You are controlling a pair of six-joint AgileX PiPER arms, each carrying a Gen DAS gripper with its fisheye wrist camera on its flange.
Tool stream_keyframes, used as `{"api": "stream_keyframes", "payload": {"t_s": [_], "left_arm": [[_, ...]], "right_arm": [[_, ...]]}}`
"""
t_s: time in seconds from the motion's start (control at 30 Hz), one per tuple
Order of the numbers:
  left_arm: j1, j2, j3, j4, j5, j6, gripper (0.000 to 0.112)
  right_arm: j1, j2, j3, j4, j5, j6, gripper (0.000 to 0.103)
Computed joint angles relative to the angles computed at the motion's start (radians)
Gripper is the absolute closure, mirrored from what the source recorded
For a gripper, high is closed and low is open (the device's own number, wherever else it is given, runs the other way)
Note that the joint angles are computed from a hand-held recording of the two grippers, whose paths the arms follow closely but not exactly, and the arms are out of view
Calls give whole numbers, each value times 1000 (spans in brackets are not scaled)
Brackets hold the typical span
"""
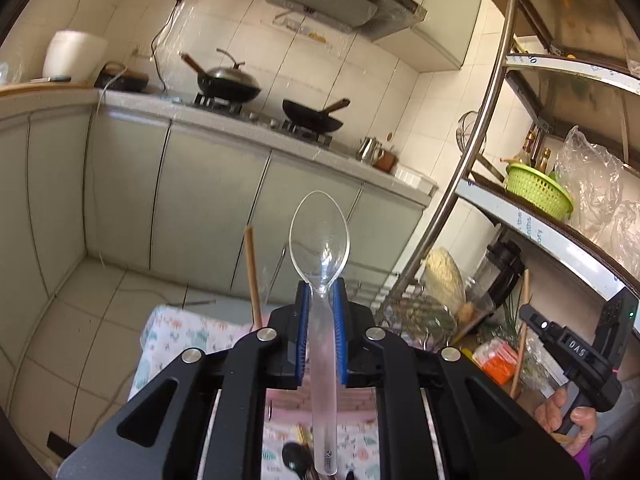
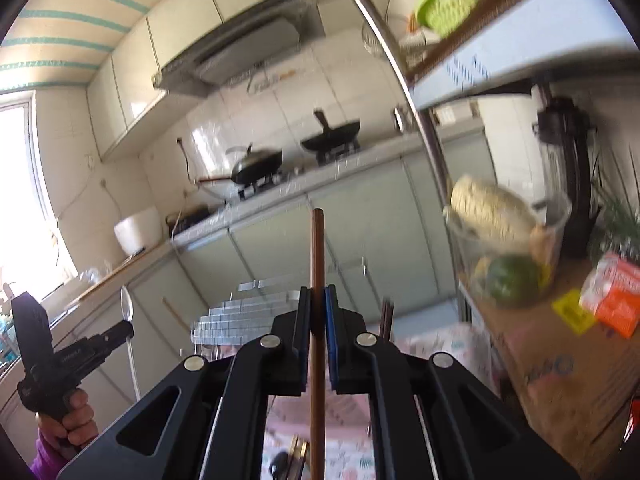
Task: Organize utensils
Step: 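Lift the clear spoon with the left tool while the right tool lifts the wooden chopstick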
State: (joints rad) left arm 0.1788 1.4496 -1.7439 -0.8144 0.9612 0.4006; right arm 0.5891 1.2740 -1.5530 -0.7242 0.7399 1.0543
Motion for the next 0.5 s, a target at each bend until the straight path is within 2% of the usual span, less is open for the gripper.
{"api": "stream_keyframes", "payload": {"t_s": [0.1,0.27,0.43,0.5], "left_arm": [[-60,30,-42,59,-75,-30,101],[-110,91,-112,113,-136,-86,101],[-135,119,-115,124,-213,-85,101],[-146,121,-100,137,-253,-75,101]], "right_arm": [[-22,29,-37,-81,-45,27,96],[-42,94,-82,-242,-109,128,96],[-74,150,-62,-477,-183,326,96],[-83,174,-51,-588,-185,416,96]]}}
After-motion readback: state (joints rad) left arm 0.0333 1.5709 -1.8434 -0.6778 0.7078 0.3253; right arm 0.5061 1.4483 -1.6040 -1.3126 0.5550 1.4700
